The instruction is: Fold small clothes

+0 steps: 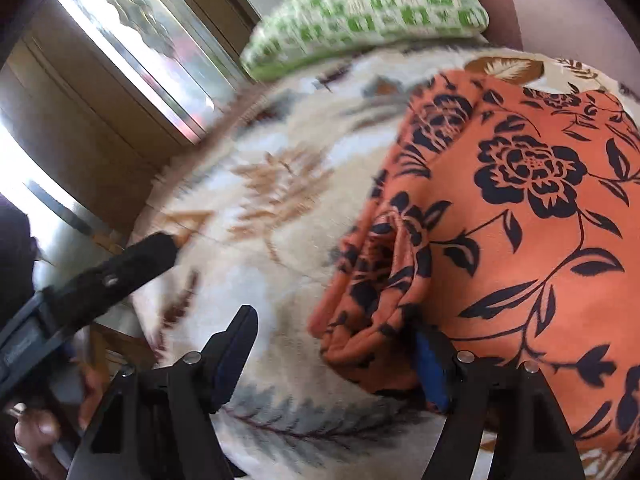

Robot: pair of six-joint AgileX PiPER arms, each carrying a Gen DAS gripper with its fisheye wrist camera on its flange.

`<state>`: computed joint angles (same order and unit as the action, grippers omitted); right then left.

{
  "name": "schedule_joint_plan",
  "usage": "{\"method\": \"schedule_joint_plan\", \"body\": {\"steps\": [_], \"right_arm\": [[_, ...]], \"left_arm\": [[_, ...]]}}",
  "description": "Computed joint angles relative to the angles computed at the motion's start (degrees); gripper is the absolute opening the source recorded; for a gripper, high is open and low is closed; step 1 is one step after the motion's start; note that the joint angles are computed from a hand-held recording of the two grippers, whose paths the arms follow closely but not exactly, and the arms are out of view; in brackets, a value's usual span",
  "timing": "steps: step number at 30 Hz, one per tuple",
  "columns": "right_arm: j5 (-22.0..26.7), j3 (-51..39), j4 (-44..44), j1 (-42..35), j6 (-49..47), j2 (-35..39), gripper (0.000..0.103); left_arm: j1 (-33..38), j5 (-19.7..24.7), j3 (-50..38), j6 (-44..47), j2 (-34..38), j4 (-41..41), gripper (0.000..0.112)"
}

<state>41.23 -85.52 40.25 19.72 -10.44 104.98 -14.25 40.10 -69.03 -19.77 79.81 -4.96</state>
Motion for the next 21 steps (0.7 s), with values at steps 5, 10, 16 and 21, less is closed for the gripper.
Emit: {"method": "schedule_joint_plan", "body": {"steps": [5, 10, 16, 21], "right_arm": [[0.1, 17.2, 27.3, -11.3, -19.0, -10.2, 0.076], [6.9, 29.4, 35.6, -25.5, -27.3, -18.6, 0.076], [14.6, 32.7, 36.1, -35.2, -29.8, -20.8, 0.076], [13.4, 33.0, 35.5, -36.0, -29.4, -18.1, 0.076]], "left_arm": [[-7.8, 1.7, -5.5, 0.4, 3.4, 2.1, 0.08], [-15.9, 7.1, -14.1, -1.8, 13.9, 8.3, 0.08], [-8.3, 10.0, -17.2, -0.8, 21.1, -0.8, 0.035], [-3.4, 6.8, -13.0, 3.4, 21.8, -5.4, 0.04]]}}
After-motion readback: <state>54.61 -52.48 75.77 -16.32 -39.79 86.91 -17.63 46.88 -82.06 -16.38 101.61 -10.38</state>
